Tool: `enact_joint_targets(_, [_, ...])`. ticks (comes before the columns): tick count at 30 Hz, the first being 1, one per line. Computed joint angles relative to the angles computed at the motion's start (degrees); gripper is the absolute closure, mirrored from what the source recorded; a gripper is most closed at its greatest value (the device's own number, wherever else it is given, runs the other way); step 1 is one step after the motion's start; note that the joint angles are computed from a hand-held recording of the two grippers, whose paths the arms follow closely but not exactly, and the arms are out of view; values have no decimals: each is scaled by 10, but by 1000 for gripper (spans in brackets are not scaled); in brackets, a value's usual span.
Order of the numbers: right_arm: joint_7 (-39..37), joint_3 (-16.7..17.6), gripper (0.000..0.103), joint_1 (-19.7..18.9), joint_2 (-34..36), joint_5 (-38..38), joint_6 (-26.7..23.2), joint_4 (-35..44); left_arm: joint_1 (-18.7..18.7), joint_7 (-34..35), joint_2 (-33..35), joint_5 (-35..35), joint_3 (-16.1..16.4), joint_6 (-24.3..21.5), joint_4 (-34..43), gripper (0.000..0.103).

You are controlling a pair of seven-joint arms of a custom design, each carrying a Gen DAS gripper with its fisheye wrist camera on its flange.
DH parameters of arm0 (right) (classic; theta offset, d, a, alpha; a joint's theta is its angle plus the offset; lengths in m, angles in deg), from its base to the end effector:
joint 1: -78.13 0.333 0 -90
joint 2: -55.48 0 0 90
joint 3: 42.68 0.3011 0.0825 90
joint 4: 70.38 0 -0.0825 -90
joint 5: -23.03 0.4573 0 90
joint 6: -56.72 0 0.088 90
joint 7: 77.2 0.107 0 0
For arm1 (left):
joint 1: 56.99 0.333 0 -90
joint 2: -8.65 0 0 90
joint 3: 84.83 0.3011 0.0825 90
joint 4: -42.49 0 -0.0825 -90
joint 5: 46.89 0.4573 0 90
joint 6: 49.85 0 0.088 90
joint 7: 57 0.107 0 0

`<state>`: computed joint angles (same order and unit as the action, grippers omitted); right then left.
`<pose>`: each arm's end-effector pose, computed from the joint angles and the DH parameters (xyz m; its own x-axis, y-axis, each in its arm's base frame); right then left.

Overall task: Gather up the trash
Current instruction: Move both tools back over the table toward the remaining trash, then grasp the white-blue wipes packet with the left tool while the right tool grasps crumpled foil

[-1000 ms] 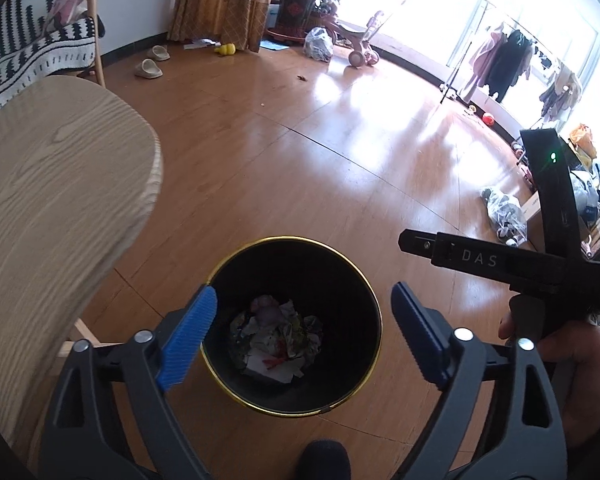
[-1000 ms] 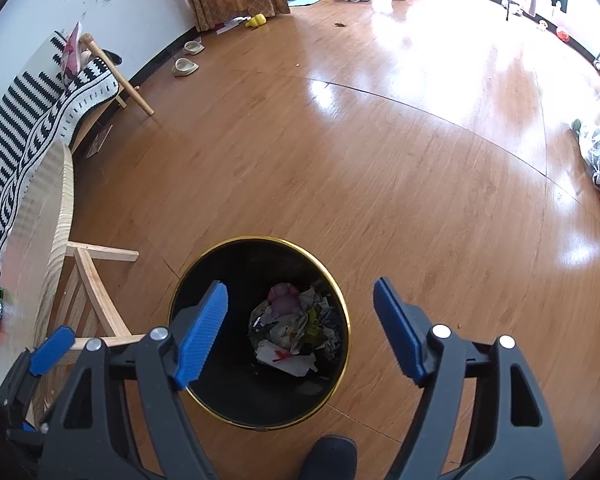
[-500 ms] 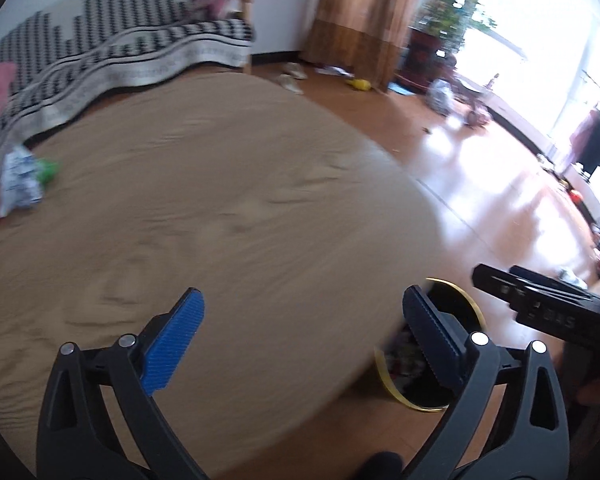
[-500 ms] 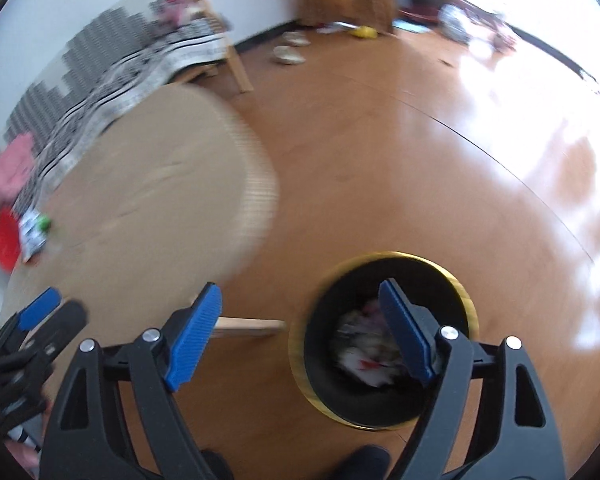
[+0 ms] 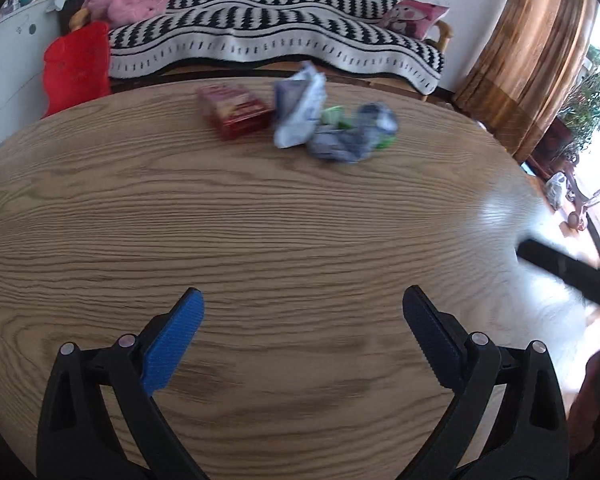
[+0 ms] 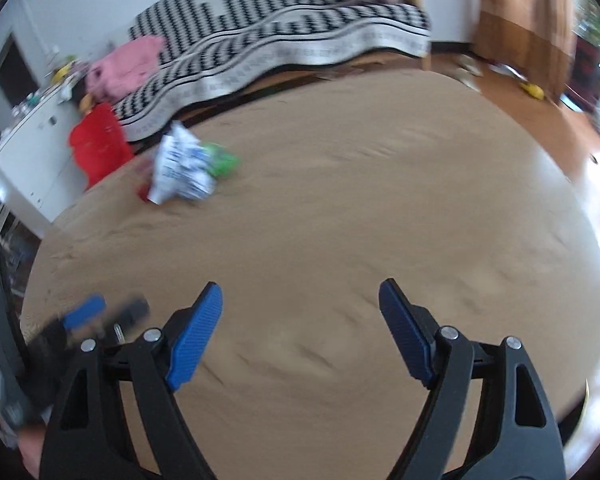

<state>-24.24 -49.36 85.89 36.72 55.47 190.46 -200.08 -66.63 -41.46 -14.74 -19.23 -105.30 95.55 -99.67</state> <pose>0.5615 0.0168 0.4952 0.4007 -0.8782 -0.2613 -0.8166 -0.2129 -0.5365 0.4525 -0.2668 0.4231 0.3688 -0.9190 0.1395 -0.7223 -0.3778 -0.5792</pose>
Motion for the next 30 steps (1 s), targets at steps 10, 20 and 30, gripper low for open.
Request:
enact_joint_targets(10, [88,79,36,52,159,-68,75,153,35,25,-58,-14,19,53,-76,7])
enact_joint_targets(20, [80,86,73,37,212,-83,37,204,84,14,4,16,1,101,-34,7])
enact_joint_targets(30, [-79,37,75,3,100,58,-18,122,107,-51,130,166,2,110,100,11])
